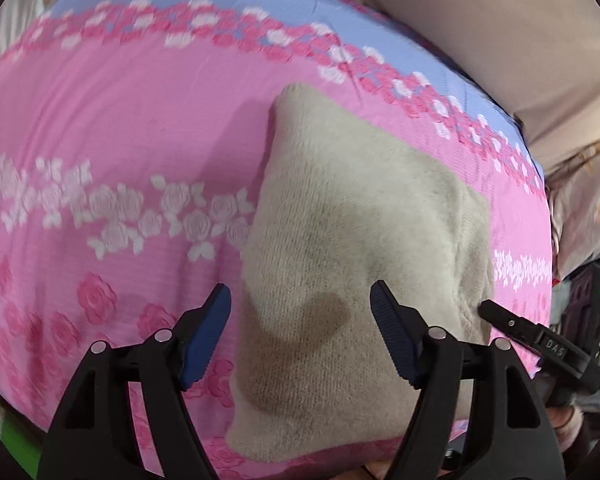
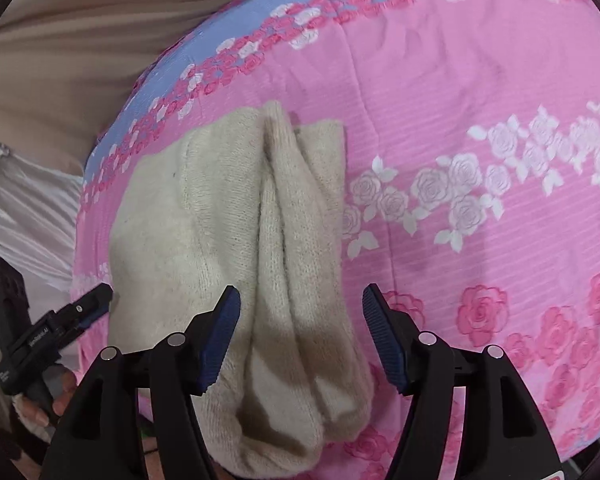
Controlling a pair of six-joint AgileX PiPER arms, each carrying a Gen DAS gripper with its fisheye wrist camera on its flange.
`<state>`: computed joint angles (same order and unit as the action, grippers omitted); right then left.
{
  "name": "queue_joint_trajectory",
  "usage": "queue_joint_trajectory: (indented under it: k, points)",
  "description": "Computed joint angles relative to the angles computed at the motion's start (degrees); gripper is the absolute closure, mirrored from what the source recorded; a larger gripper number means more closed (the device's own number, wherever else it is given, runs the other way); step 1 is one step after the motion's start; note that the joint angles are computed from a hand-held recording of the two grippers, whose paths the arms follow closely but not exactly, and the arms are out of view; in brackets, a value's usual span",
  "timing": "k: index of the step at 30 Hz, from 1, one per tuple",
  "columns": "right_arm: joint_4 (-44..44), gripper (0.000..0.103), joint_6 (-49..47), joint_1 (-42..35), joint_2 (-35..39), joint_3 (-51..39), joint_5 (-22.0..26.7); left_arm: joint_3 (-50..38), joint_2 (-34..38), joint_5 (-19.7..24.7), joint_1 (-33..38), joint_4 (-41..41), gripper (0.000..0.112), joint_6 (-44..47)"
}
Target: Fold small clothes
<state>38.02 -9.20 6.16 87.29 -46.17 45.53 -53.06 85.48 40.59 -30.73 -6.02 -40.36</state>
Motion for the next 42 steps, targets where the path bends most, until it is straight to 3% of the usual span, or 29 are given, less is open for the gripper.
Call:
queue_joint_trajectory:
  k: [5,7,14,15,16,17,18,19,22,25,32,37,42]
  points:
    - [3.0,0.032,-1.4,2.4,3.1,-1.5,-1.8,-0.4,1.3,-1.1,-1.3,0.1,0.038,-0.9]
    - [2.7,0.032,-1.6,3.2,4.9,-2.2,-1.9,-0.1,2.1,-2.2,-0.9,-1.5,0.029,-0.1]
    - [12.2,0.021,-8.7,1.2,7.6,0.9,-4.0,-0.3,6.6,-4.0,0.4,-5.5,0.026,2.6]
    - [12.0,0.024,-8.7,1.4,7.4,1.0,-4.3,-0.2,6.9,-4.4,0.7,-6.3,0.025,3.6]
    - [12.1,0.04,-9.4,1.9,7.2,1.0,-4.6,-0.2,7.3,-4.7,1.2,-8.2,0.028,5.5]
    - [12.9,0.045,-10.5,2.1,7.3,0.9,-4.1,-0.3,7.4,-4.7,1.6,-9.9,0.032,7.5]
    - [12.3,0.053,-9.9,2.4,6.6,0.9,-4.4,-0.5,7.5,-4.5,1.7,-10.9,0.043,8.9]
    - [10.9,0.06,-8.6,3.0,5.7,0.4,-4.3,-1.4,7.5,-3.6,1.6,-11.3,0.053,10.2]
    - [7.0,0.064,-3.7,3.9,2.7,-1.5,-3.3,-4.8,7.1,0.1,1.5,-11.0,0.07,11.1]
    - [3.5,0.065,1.1,3.9,-1.0,-4.3,-1.0,-7.5,5.1,2.6,2.8,-14.6,0.072,13.9]
    - [-4.1,0.065,10.3,2.6,-7.9,-17.0,7.7,-20.1,2.0,10.5,4.2,-13.5,0.072,16.6]
    - [-7.4,0.064,15.9,8.3,-6.2,-29.7,8.9,-26.8,-2.3,15.3,8.9,-12.2,0.071,20.5]
    - [-11.1,0.063,20.9,19.3,1.9,-43.6,6.3,-29.6,-7.3,21.1,21.7,-15.4,0.07,29.6]
